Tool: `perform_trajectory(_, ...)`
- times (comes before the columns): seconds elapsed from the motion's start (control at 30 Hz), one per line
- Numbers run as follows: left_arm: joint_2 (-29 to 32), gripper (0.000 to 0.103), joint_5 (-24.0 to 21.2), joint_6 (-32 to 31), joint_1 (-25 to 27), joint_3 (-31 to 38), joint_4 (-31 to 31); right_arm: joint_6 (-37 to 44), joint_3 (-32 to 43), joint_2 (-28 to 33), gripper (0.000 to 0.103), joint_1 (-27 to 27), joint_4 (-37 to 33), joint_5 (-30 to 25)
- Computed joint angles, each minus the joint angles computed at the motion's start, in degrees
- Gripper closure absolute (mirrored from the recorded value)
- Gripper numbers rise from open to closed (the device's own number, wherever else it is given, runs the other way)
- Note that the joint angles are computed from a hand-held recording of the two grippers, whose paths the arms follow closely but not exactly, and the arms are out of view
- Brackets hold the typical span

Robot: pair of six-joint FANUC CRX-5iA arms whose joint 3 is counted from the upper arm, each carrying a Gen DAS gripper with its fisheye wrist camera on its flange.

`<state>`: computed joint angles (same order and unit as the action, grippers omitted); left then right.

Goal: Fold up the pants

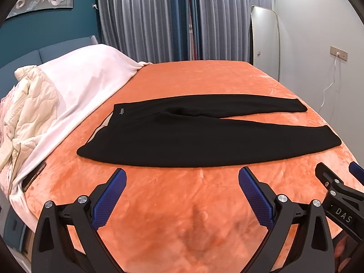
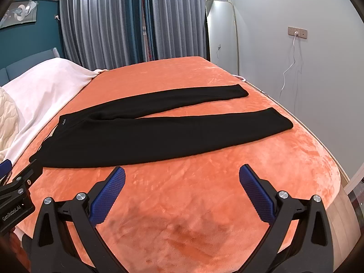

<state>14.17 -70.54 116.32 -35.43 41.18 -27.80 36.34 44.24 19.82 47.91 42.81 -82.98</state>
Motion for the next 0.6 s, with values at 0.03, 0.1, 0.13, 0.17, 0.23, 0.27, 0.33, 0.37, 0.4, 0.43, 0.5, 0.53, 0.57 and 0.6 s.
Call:
perform_trajectory(0.03, 0.01, 0.006, 0.0, -0.1, 0.02, -0.02, 0.06, -0.02, -0.17, -0.11, 0.005, -0.02, -0.04, 0.16)
perform_trajectory(0.1, 0.05, 0.006, -0.01, -0.15, 0.03, 0.03, 0.07, -0.07, -0.05, -0.03, 0.005, -0.01, -0.06, 0.07)
perform_trajectory(0.13, 0.05, 0.006, 0.02, -0.31, 0.09, 0.0, 0.21, -0.22, -0.18, -0.11, 0.005, 0.02, -0.07, 0.1)
perform_trajectory(0.17, 0.01, 0.006, 0.02, -0.38, 0.14, -0.05, 0.25, -0.32, -0.19, -0.13, 0.005, 0.04, -0.15, 0.12)
perform_trajectory(0.23, -0.01, 0.006, 0.1, -0.55, 0.19, -0.18, 0.32, -0.24, 0.19, 0.07, 0.005, 0.08, -0.18, -0.07)
perform_trajectory(0.27, 0.02, 0.006, 0.04, -0.52, 0.2, -0.17, 0.28, -0.18, 0.22, 0.09, 0.005, 0.1, -0.18, -0.15)
perform_trajectory(0.33, -0.06, 0.006, 0.07, -0.54, 0.28, -0.31, 0.38, -0.3, -0.21, -0.24, 0.005, 0.03, -0.36, 0.1)
perform_trajectory(0.37, -0.1, 0.006, 0.1, -0.45, 0.23, -0.43, 0.29, -0.22, -0.27, -0.26, 0.005, -0.05, -0.47, 0.16)
perform_trajectory(0.4, -0.12, 0.006, 0.12, -0.42, 0.22, -0.49, 0.25, -0.04, -0.15, -0.19, 0.005, -0.1, -0.53, 0.06)
perform_trajectory(0.43, -0.12, 0.006, 0.12, -0.48, 0.25, -0.5, 0.3, 0.1, -0.08, -0.13, 0.005, -0.16, -0.56, 0.01)
perform_trajectory(0.5, -0.16, 0.006, 0.17, -0.5, 0.27, -0.57, 0.32, 0.11, -0.3, -0.23, 0.005, -0.29, -0.73, 0.15)
perform_trajectory(0.53, -0.14, 0.006, 0.16, -0.61, 0.28, -0.56, 0.35, 0.11, -0.3, -0.23, 0.005, -0.29, -0.73, 0.15)
perform_trajectory(0.57, -0.13, 0.006, 0.14, -0.67, 0.27, -0.54, 0.3, 0.03, -0.45, -0.34, 0.005, -0.31, -0.79, 0.3)
perform_trajectory(0.6, -0.07, 0.006, 0.09, -0.75, 0.22, -0.44, 0.16, 0.0, -0.56, -0.4, 0.005, -0.37, -0.79, 0.37)
